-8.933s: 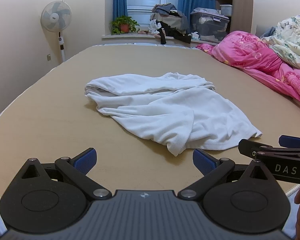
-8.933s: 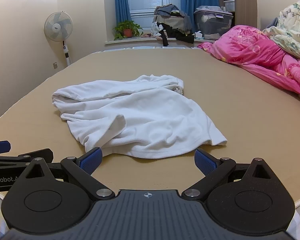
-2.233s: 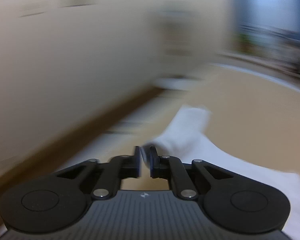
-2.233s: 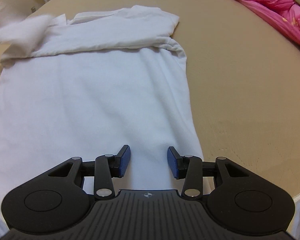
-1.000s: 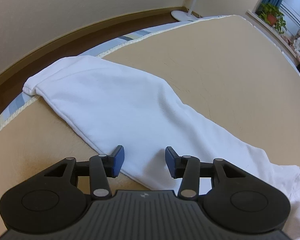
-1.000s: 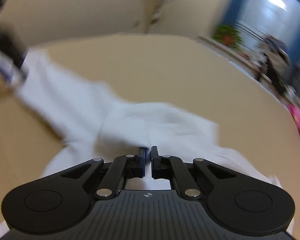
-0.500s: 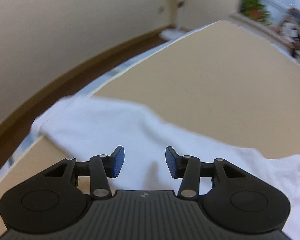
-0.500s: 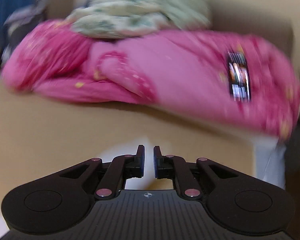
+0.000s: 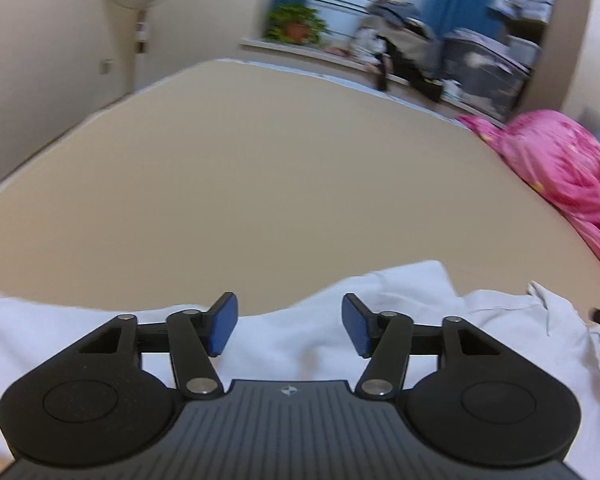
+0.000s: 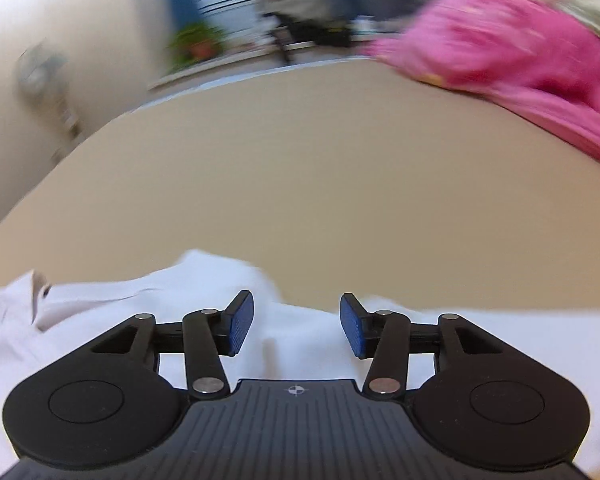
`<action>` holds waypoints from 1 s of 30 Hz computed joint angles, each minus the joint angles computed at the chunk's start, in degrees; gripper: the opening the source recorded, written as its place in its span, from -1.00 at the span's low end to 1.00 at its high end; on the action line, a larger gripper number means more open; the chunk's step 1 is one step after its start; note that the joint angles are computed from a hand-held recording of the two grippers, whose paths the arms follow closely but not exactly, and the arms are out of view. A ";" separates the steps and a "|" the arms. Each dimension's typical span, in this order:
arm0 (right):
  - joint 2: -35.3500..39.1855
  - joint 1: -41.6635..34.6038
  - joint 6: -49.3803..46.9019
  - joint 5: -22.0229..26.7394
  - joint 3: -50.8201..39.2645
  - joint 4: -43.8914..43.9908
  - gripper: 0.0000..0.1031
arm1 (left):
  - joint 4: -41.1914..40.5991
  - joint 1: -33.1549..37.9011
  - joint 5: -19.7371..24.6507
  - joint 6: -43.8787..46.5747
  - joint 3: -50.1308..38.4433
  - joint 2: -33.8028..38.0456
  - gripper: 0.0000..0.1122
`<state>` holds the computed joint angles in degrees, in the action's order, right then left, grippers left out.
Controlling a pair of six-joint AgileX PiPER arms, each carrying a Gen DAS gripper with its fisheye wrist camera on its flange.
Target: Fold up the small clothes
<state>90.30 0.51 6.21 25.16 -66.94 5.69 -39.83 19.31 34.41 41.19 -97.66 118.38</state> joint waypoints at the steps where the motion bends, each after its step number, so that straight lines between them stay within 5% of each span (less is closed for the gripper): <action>1: 2.14 0.07 0.32 0.26 -1.79 -0.38 0.06 | 0.79 -1.00 -0.05 -0.45 -1.42 1.54 0.20; 6: 9.84 1.28 1.02 3.40 -9.00 -1.89 0.06 | 3.49 -4.13 0.37 -1.94 -7.27 8.66 0.21; 10: 11.40 3.19 7.89 -0.04 -8.23 -7.21 0.03 | 5.55 -5.57 -0.93 -4.31 -11.69 13.27 0.20; 11: 11.03 3.38 7.69 -1.27 -7.24 -6.61 -0.05 | 5.61 -5.70 -0.57 -4.60 -13.24 14.34 0.01; 12: 10.84 3.71 5.39 -2.25 -6.51 -4.25 -0.44 | 5.17 -5.62 1.36 -3.89 -15.48 15.56 -0.63; 13: 11.79 3.57 2.89 -3.36 -7.12 -3.10 -0.68 | 4.47 -5.55 3.38 -2.69 -17.15 16.46 -0.96; 15: 10.77 4.82 4.73 -6.53 -5.90 -6.41 -0.80 | 3.48 -6.37 0.54 -0.98 -15.83 15.53 -0.94; 17: 9.34 5.12 14.81 -11.78 -4.36 -15.71 -0.83 | -2.00 -6.87 -5.84 3.11 -11.26 12.81 -0.94; 19: 8.11 4.40 26.27 -15.87 -2.91 -26.12 -0.83 | 1.05 -7.97 -9.21 -0.98 -10.04 11.98 -0.93; 22: 10.20 8.88 37.62 -7.74 -5.16 -43.31 -0.75 | 15.51 -10.41 -12.87 -10.62 -8.32 12.20 -0.74; 25: 8.30 12.38 53.62 -2.90 -2.08 -59.72 -0.68 | 13.06 -10.30 -15.02 -11.25 -5.22 9.22 -0.61; 28: -0.38 13.56 58.77 -3.85 5.27 -60.83 -0.53 | -2.98 -8.52 -12.47 3.87 -0.58 5.34 -0.43; 30: -4.90 13.13 50.77 -7.26 10.95 -51.66 -0.37 | -5.97 -6.58 -6.98 9.17 2.02 3.49 -0.22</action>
<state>85.40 13.64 56.98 17.89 -55.99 -45.97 -45.80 12.73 27.43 50.36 -95.64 121.87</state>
